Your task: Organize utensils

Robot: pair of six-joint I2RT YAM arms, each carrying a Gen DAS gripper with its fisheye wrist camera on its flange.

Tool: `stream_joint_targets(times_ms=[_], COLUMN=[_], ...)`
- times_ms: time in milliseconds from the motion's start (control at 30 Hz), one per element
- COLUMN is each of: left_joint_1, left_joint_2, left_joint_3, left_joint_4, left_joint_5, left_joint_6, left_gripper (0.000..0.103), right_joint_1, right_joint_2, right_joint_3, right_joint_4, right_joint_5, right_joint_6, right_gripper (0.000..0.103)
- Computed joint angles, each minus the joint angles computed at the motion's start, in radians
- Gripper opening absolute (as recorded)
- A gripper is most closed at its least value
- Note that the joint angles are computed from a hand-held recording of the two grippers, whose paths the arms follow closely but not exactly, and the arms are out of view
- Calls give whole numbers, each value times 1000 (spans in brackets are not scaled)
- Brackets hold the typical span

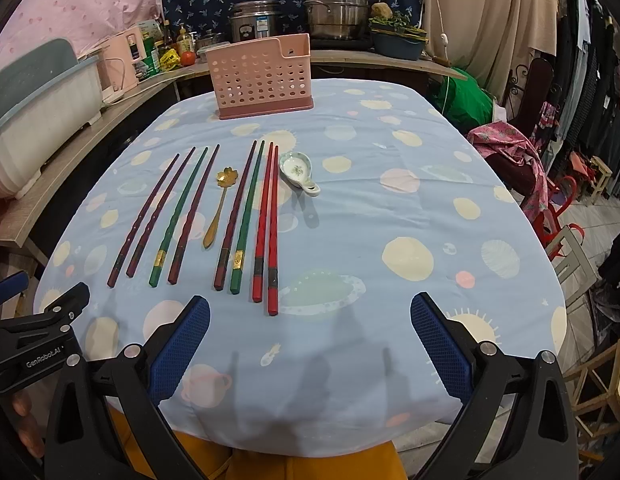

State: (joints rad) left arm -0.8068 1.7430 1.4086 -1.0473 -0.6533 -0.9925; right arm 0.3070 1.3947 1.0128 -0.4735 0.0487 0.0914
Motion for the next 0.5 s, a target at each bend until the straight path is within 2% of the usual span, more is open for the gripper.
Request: stream_joint_targets(times_ms=[500], left_joint_1=[-1], left_joint_2=[1], left_joint_3=[3], left_joint_4=[-1], left_joint_5=[-1], left_joint_6=[4], left_gripper=[96], right_joint_1=[-5], right_joint_2=[2], right_joint_3=[6], right_joint_4=[-4], right_joint_5=[-4], right_joint_6=[-4], right_gripper=[96])
